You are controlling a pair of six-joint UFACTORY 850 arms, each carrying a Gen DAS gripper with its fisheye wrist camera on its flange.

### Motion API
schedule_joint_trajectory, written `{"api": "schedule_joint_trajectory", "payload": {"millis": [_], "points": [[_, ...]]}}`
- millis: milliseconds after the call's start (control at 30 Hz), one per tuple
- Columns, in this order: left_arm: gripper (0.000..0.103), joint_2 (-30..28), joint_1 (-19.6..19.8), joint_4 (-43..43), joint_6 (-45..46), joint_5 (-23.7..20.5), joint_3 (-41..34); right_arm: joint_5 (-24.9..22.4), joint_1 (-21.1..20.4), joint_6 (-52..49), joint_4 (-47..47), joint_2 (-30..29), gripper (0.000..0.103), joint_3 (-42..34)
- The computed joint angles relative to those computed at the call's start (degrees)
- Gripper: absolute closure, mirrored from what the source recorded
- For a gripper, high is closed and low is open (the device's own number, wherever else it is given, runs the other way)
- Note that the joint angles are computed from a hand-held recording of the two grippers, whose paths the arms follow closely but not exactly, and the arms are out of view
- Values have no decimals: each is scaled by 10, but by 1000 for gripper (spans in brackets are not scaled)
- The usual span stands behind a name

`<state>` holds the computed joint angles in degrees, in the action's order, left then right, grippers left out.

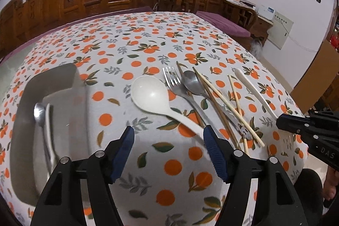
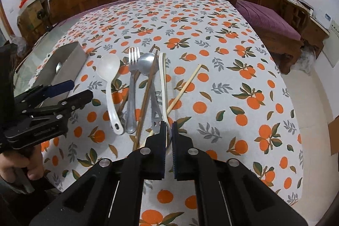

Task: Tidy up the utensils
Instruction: 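Grasp the large white plastic spoon with the left tool while the right tool lifts the fork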

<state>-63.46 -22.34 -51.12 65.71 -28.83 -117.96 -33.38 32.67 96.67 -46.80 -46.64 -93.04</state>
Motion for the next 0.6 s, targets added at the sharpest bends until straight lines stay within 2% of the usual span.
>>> {"api": "schedule_joint_trajectory", "payload": {"millis": [400,533,600], "points": [[39,-81,-15,99,-149,-77,-123,29,-6,61,-39,19,97,27],[56,-85,-14,97,-151,-75,-125,31,-7,57,-37,18,97,27],[71,-92,-11,93,-153,-96,-137,32,-8,58,-34,17,97,28]]}}
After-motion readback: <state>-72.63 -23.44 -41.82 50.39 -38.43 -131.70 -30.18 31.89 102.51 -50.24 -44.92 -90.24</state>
